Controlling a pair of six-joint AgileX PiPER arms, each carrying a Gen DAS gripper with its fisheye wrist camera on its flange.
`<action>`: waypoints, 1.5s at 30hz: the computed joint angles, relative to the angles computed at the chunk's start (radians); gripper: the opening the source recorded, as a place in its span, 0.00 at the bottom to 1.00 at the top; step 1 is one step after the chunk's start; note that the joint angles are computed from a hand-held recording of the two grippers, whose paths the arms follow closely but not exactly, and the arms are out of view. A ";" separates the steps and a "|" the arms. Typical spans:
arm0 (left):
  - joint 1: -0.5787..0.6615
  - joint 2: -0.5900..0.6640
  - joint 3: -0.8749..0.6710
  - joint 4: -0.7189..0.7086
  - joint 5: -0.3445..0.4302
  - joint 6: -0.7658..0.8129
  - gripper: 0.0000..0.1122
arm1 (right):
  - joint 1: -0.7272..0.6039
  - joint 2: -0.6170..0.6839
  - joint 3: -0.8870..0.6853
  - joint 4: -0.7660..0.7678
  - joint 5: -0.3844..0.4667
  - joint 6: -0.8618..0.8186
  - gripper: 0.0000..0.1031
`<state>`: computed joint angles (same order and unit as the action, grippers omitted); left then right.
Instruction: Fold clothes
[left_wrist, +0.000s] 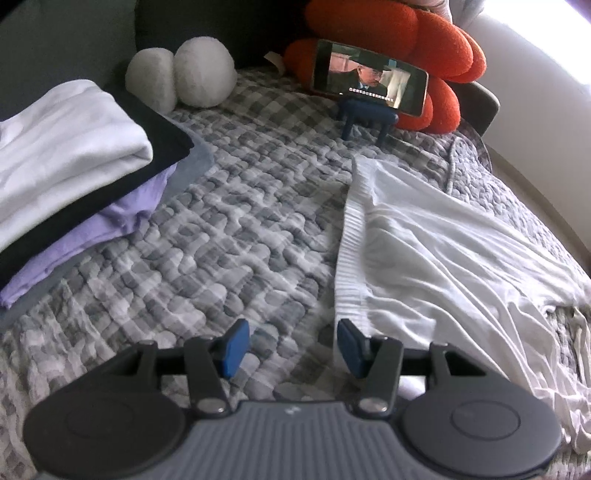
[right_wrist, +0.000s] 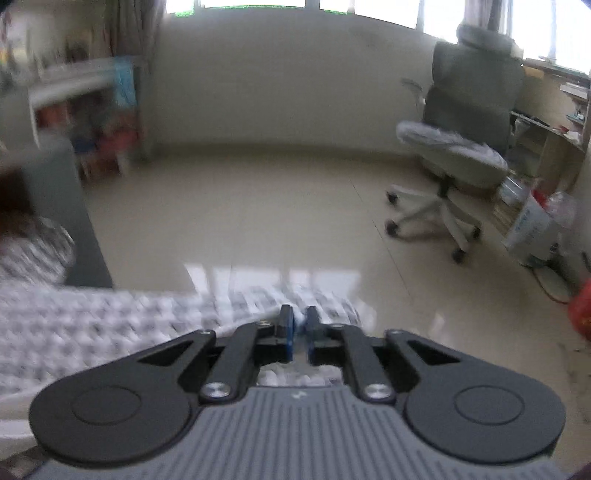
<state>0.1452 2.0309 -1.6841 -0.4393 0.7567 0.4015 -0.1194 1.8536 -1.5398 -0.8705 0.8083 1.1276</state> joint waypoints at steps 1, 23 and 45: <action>0.003 -0.003 0.004 -0.004 0.001 0.007 0.48 | 0.009 -0.029 0.047 -0.004 -0.037 0.023 0.16; -0.030 0.007 0.025 -0.177 0.033 -0.034 0.19 | 0.392 -0.393 0.594 0.072 -0.286 0.097 0.03; 0.078 -0.156 0.269 -0.382 -0.011 0.417 0.15 | 0.475 -0.809 0.942 -0.023 0.102 0.528 0.13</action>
